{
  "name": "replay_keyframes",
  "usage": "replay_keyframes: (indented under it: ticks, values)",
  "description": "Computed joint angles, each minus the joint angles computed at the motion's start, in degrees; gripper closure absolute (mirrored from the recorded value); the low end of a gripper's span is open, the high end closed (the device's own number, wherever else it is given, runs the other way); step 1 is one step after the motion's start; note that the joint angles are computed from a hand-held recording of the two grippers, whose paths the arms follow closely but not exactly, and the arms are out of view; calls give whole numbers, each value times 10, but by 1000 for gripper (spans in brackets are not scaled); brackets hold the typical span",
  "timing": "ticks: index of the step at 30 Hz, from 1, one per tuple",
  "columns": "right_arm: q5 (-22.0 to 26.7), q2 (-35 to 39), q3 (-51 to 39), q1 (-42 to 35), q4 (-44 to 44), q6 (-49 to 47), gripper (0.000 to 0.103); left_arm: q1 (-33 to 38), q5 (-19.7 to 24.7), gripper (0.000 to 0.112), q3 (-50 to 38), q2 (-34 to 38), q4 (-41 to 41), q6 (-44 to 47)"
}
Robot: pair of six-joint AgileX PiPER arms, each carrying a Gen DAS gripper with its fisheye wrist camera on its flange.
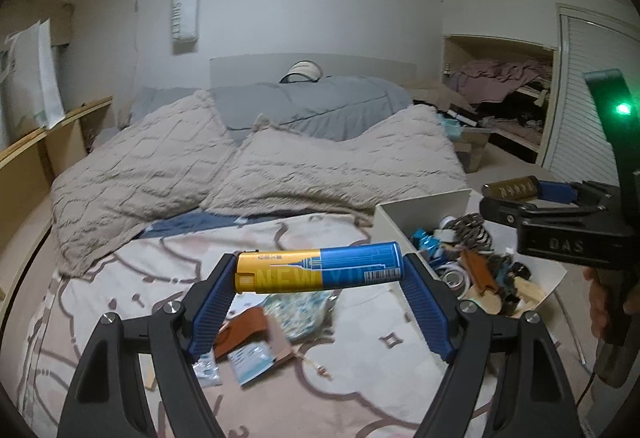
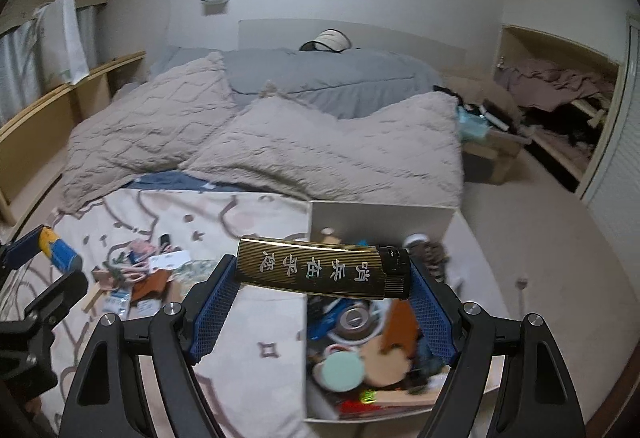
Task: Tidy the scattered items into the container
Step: 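Carry both lighters over the white box with both grippers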
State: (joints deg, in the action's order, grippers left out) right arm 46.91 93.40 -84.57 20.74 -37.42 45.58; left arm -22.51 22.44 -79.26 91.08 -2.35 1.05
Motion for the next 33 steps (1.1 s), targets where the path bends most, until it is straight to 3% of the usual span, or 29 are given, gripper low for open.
replay_keyframes:
  ticks: [4, 11, 19, 24, 33]
  values:
    - [30, 19, -39, -36, 27, -37, 21, -18, 28, 31, -54, 25, -1, -1]
    - [43, 56, -67, -111, 65, -55, 21, -45, 80, 31, -153, 80, -2, -9]
    - [-18, 68, -3, -193, 120, -68, 21, -82, 149, 31, -277, 150, -6, -16]
    - [-46, 61, 43, -231, 157, -96, 21, -119, 182, 31, -351, 200, 52, -71]
    - [-91, 58, 102, -269, 241, -197, 21, -155, 268, 31, -521, 313, 61, -100]
